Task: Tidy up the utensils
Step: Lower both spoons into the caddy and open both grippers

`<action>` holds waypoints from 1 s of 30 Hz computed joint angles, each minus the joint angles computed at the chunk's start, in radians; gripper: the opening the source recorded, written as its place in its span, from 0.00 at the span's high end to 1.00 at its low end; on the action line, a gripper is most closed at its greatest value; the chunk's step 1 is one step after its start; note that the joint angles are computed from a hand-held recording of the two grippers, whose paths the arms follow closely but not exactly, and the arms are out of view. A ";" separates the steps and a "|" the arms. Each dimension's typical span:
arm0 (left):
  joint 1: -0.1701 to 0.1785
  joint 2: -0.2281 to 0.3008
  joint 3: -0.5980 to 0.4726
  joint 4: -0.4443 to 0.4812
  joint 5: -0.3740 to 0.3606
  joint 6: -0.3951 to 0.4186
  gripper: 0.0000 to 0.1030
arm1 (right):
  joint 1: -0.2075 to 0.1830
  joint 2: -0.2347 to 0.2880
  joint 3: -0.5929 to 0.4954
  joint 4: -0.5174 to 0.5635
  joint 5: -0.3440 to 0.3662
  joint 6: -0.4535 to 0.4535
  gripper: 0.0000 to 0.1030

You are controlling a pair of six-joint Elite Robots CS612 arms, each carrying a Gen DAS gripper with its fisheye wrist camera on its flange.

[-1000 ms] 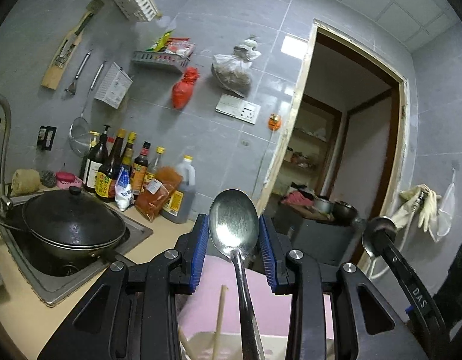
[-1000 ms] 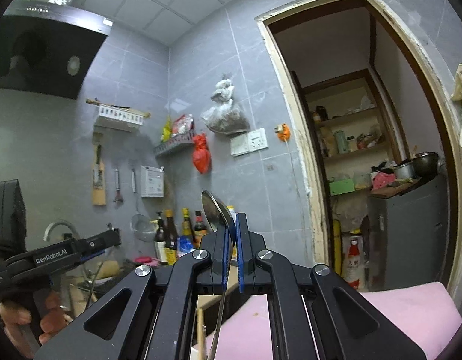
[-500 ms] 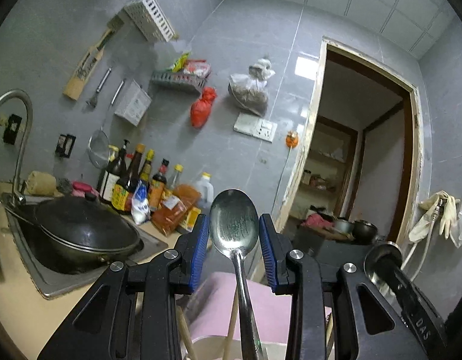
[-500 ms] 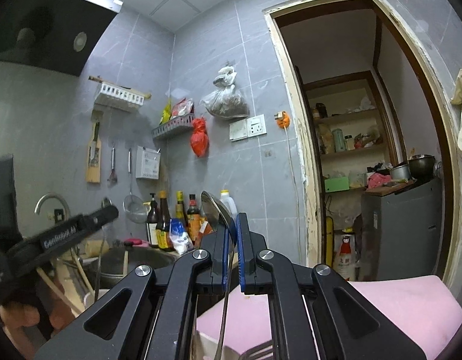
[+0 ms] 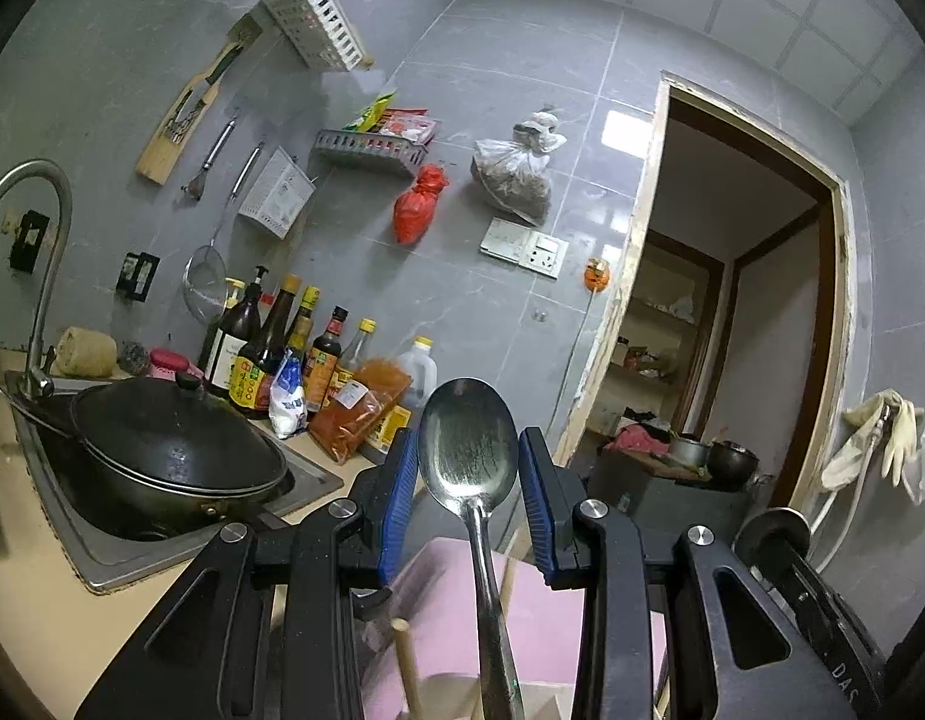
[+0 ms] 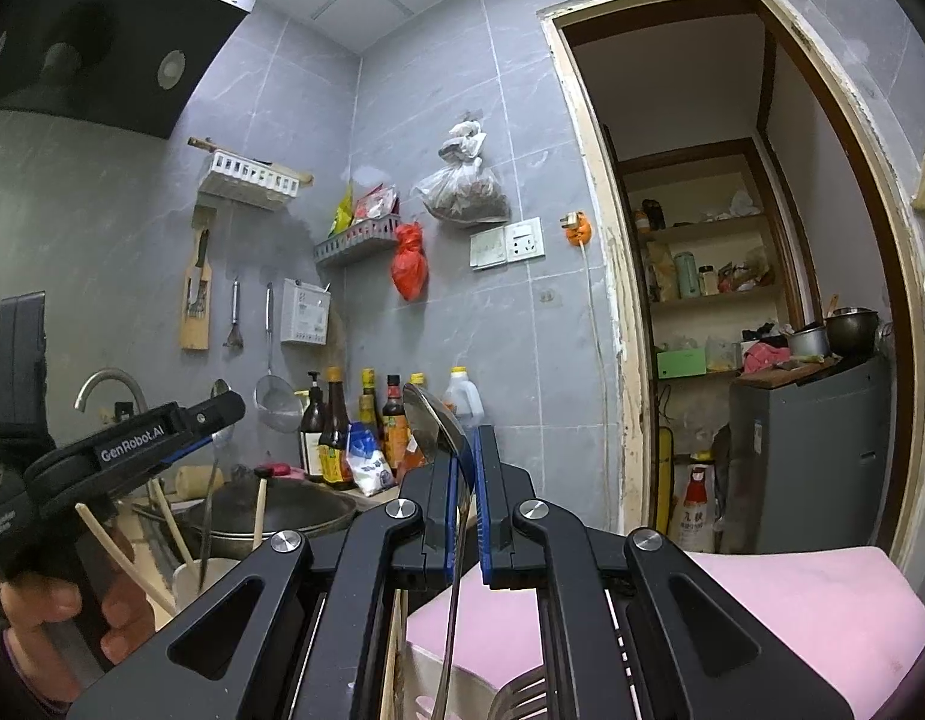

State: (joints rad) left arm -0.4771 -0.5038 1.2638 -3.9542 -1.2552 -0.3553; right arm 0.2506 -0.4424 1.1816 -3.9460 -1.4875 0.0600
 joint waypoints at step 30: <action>-0.010 -0.123 0.191 0.099 -0.142 0.114 0.24 | -0.023 -0.125 0.211 -0.032 0.091 0.011 0.21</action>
